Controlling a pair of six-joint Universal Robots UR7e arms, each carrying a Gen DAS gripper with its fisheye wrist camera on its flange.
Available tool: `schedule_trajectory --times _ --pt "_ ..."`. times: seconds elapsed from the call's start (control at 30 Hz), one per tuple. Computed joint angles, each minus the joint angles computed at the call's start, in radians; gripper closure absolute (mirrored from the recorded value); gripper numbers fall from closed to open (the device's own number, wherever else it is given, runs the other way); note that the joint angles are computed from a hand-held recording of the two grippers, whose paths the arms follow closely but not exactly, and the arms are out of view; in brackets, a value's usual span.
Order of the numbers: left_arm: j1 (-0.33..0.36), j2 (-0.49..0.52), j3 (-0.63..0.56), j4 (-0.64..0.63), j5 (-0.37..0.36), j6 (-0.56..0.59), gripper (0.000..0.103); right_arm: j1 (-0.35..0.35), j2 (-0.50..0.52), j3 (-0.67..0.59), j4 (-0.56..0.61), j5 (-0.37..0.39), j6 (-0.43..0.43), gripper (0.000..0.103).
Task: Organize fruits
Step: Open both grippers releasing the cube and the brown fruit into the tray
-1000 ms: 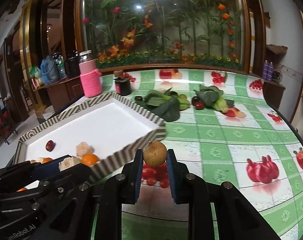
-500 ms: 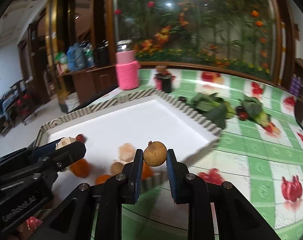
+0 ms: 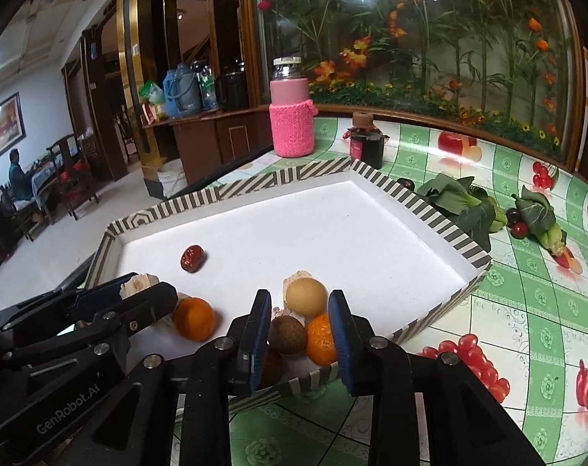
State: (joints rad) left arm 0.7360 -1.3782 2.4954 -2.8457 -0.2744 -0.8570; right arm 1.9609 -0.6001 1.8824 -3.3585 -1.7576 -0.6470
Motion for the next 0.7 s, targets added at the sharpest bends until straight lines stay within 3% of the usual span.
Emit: schedule_trajectory --times 0.03,0.1,0.17,0.23,0.3,0.57,0.7 --pt "-0.003 0.0 0.003 -0.005 0.005 0.0 0.049 -0.001 -0.003 0.003 -0.001 0.004 0.004 0.073" --pt "-0.012 -0.005 0.014 -0.006 0.016 -0.005 0.046 -0.003 -0.009 0.01 0.003 0.006 0.008 0.072" --pt "-0.023 -0.03 0.021 0.072 0.032 -0.059 0.045 -0.005 -0.017 0.026 -0.017 0.003 0.009 0.072" --pt "-0.03 -0.058 0.019 0.177 0.036 -0.123 0.032 -0.009 -0.029 0.044 -0.032 -0.001 0.014 0.072" --pt "-0.035 -0.09 0.007 0.327 0.041 -0.212 0.026 -0.018 -0.047 0.07 -0.048 0.0 0.02 0.072" --pt "-0.097 -0.159 -0.056 0.829 0.023 -0.473 0.025 -0.036 -0.1 0.138 -0.055 0.023 -0.017 0.072" --pt "-0.122 -0.174 -0.047 0.885 0.001 -0.502 0.025 -0.027 -0.099 0.153 -0.082 0.013 -0.043 0.072"
